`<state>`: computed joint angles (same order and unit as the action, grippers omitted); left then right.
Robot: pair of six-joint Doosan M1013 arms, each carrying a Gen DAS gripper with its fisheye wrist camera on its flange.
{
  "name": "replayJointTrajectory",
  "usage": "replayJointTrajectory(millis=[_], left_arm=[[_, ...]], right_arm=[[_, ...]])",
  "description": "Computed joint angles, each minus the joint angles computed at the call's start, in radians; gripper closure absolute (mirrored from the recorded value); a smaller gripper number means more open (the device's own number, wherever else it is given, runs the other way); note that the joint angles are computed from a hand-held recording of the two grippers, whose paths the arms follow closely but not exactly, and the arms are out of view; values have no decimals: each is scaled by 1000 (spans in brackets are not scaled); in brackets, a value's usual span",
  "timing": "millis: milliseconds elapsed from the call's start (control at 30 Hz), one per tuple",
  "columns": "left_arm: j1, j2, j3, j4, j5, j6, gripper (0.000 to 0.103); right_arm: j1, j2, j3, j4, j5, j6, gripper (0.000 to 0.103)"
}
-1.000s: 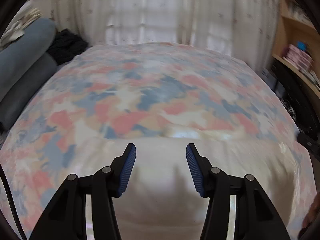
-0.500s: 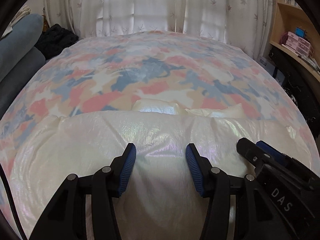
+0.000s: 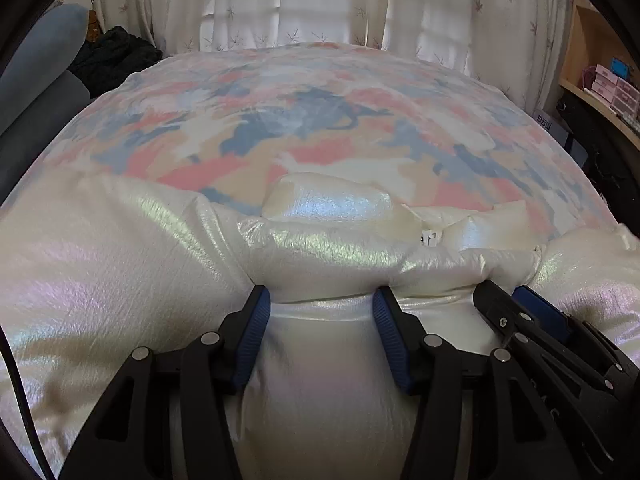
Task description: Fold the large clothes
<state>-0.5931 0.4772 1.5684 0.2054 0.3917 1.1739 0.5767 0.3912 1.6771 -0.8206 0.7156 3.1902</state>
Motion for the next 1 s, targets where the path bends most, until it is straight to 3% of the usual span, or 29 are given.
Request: replayJointTrajectory(millis=[200, 633, 1000], left_arm=[[-1, 10, 20, 66, -63, -75, 51], [8, 33, 27, 67, -151, -108, 51], [12, 43, 6, -1, -129, -46, 50]], right_arm=[[3, 11, 22, -89, -29, 103, 63], [-3, 28, 36, -186, -58, 206, 63], [-7, 32, 32, -179, -63, 200, 63]])
